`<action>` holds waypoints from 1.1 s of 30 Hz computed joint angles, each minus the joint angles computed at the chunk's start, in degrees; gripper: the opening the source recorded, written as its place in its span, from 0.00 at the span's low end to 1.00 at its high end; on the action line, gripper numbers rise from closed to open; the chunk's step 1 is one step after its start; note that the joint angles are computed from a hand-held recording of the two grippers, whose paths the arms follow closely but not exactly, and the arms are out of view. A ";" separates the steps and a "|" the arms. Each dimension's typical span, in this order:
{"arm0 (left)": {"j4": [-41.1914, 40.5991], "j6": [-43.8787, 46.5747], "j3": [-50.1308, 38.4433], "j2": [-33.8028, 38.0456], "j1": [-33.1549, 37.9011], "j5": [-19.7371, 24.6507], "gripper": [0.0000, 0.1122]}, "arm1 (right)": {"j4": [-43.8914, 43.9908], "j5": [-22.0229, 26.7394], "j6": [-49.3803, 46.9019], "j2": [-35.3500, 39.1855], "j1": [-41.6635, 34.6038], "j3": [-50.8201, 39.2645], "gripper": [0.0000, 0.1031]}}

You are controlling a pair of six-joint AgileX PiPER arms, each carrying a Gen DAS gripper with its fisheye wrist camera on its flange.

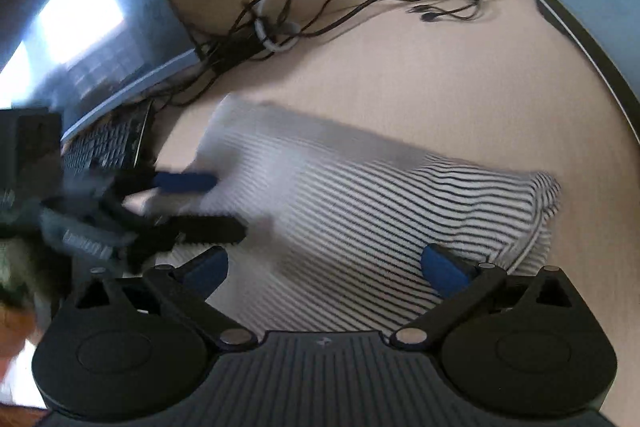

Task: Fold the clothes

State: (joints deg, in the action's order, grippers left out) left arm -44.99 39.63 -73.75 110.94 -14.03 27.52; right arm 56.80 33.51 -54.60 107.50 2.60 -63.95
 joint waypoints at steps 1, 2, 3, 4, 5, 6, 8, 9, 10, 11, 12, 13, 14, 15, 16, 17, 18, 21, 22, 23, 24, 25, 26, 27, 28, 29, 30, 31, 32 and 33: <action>2.30 -3.09 0.05 -0.81 -0.27 -0.32 0.92 | -0.73 0.44 0.05 -0.95 -0.22 -0.19 1.00; 4.73 -6.31 0.05 -1.61 -0.54 -0.57 0.92 | -0.42 0.52 -1.06 -2.29 -0.59 0.07 1.00; 6.28 -9.02 0.38 -2.62 -0.74 -0.72 0.92 | 0.19 -1.15 -2.99 -4.28 -0.71 1.12 1.00; 5.54 -10.08 1.45 -4.09 -0.70 -0.55 0.92 | 1.18 -4.09 -5.72 -6.71 -0.62 2.68 1.00; 3.68 -9.92 2.76 -5.61 -0.52 -0.02 0.92 | 2.67 -6.72 -8.90 -8.60 -0.75 4.10 1.00; 2.22 -10.05 4.20 -7.13 -0.58 0.40 0.92 | 4.71 -9.07 -12.59 -10.09 -1.05 5.43 0.96; 2.69 -14.02 6.06 -8.97 -1.23 2.07 0.91 | 7.33 -12.15 -18.15 -10.60 -1.64 6.73 0.81; 3.19 -16.32 6.50 -9.10 -1.54 3.26 0.88 | 5.81 -12.71 -17.67 -9.39 -1.67 6.32 0.67; 2.89 -17.49 6.98 -8.95 -1.66 4.18 0.80 | 3.26 -12.94 -15.88 -7.77 -1.57 5.51 0.52; 2.43 -18.31 7.39 -8.64 -1.77 5.01 0.76 | 2.08 -14.21 -16.11 -6.48 -0.95 5.58 0.46; 1.87 -18.34 7.74 -8.10 -1.90 5.36 0.73 | 1.88 -16.30 -17.71 -5.39 0.09 6.28 0.45; 1.50 -17.88 8.09 -7.62 -2.02 4.93 0.72 | 2.45 -18.46 -20.06 -4.22 1.11 7.00 0.45; 1.11 -17.13 8.36 -7.10 -2.08 4.12 0.72 | 5.22 -20.75 -24.70 -3.96 2.18 8.28 0.46; 0.27 -15.90 8.48 -6.58 -2.00 3.54 0.72 | 6.21 -22.61 -27.29 -4.43 3.23 9.45 0.46; -0.69 -14.42 8.11 -6.05 -1.80 3.47 0.74 | 5.85 -23.11 -27.58 -4.76 3.42 10.04 0.46; -0.23 -14.19 7.27 -5.48 -1.88 3.48 0.74 | 3.78 -22.69 -25.58 -5.08 3.05 10.25 0.46; 0.26 -14.00 6.41 -4.91 -1.96 3.51 0.74 | 0.99 -22.23 -22.81 -5.40 2.71 10.40 0.46; 2.76 -13.66 2.95 -2.34 -2.77 2.37 0.74 | 1.09 -22.47 -22.21 -7.02 1.87 12.80 0.47; 3.07 -13.45 1.70 -1.29 -2.95 2.01 0.76 | 2.31 -22.64 -23.19 -7.78 1.48 13.98 0.47; 3.18 -13.07 -0.03 0.03 -3.12 2.05 0.78 | 2.70 -22.76 -23.13 -8.61 1.20 15.10 0.48; 3.38 -12.89 -1.95 1.44 -3.55 2.12 0.82 | 2.22 -22.74 -21.91 -9.28 1.01 15.93 0.48; 4.07 -12.95 -3.84 2.78 -4.19 2.08 0.85 | 0.47 -22.23 -19.09 -9.69 0.72 16.23 0.49; 5.50 -13.40 -5.77 4.14 -5.01 1.75 0.86 | -2.17 -21.12 -15.08 -10.17 0.22 16.33 0.50; 7.43 -14.20 -7.54 5.36 -5.85 1.25 0.87 | -4.39 -19.32 -11.22 -10.87 -0.50 16.47 0.53; 10.33 -15.70 -8.88 6.26 -6.75 0.35 0.87 | -5.78 -17.45 -8.33 -11.60 -1.09 16.70 0.56; 12.93 -17.20 -9.94 6.98 -7.43 -0.37 0.87 | -6.27 -16.09 -7.19 -12.31 -1.13 17.13 0.57; 14.67 -18.51 -10.38 7.29 -7.73 -0.87 0.87 | -6.25 -14.98 -7.05 -13.02 -0.88 17.68 0.59; 15.87 -19.52 -10.57 7.43 -7.85 -1.29 0.87 | -5.61 -14.26 -7.75 -13.58 -0.50 18.28 0.63; 16.02 -20.01 -10.35 7.25 -7.62 -1.55 0.88 | -4.38 -13.90 -9.19 -13.90 0.01 18.89 0.66; 16.89 -21.30 -9.96 6.91 -7.45 -1.95 0.88 | -3.14 -14.28 -10.40 -14.16 0.99 19.60 0.69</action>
